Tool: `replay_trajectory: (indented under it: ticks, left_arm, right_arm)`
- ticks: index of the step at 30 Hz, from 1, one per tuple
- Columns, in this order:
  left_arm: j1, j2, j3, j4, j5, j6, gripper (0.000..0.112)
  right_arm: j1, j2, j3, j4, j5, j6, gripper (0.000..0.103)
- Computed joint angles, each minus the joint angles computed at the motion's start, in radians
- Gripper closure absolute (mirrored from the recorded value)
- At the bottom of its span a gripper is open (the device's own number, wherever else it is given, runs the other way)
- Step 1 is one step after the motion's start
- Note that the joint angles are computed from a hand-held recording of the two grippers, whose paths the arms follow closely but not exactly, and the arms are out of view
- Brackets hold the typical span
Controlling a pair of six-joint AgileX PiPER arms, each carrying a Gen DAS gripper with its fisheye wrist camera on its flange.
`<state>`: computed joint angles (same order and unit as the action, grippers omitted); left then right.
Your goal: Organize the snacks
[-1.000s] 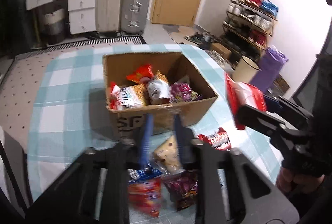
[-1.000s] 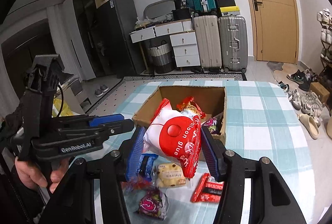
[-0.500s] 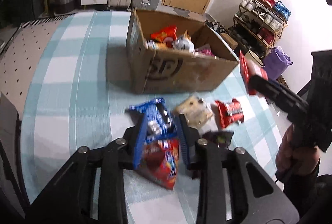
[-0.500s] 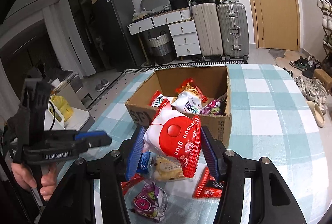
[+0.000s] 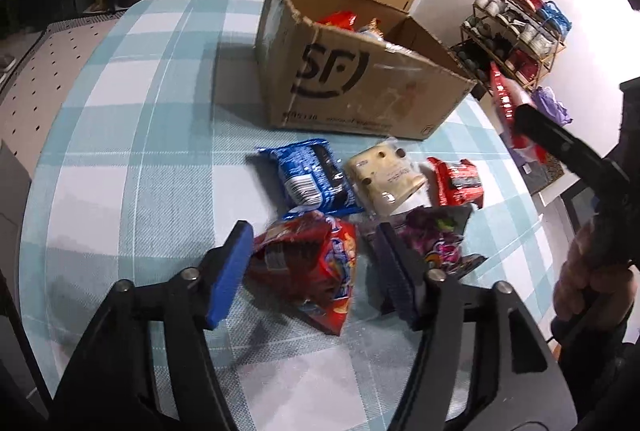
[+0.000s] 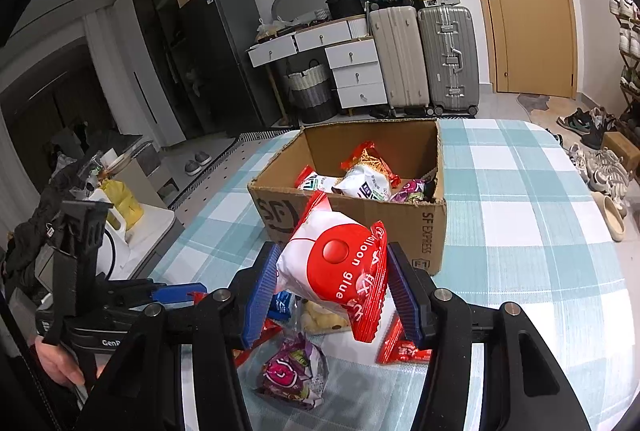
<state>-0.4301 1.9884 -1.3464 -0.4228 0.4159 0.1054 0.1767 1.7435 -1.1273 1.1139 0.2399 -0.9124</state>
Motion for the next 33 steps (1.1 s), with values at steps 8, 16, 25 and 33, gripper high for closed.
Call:
replay_trajectory:
  ticks: [8,16,25,33]
  left_arm:
    - [-0.017,0.041,-0.006,0.054,-0.008,-0.062,0.041]
    - [-0.02,0.066,0.043,-0.078,-0.113,0.08,0.062]
    - [-0.037,0.054,0.043,-0.016,-0.129,0.034,0.072]
    - [0.013,0.039,0.055,-0.258,-0.091,0.251,0.076]
  right_arm:
    - [-0.002,-0.016,0.018,0.029,-0.003,-0.024,0.049]
    - [-0.005,-0.024,0.034,0.054,-0.004,-0.046,0.049]
    - [0.001,-0.031,0.052,0.081,-0.011,-0.069,0.049]
    - [0.001,-0.038,0.063,0.096,-0.019,-0.076,0.049]
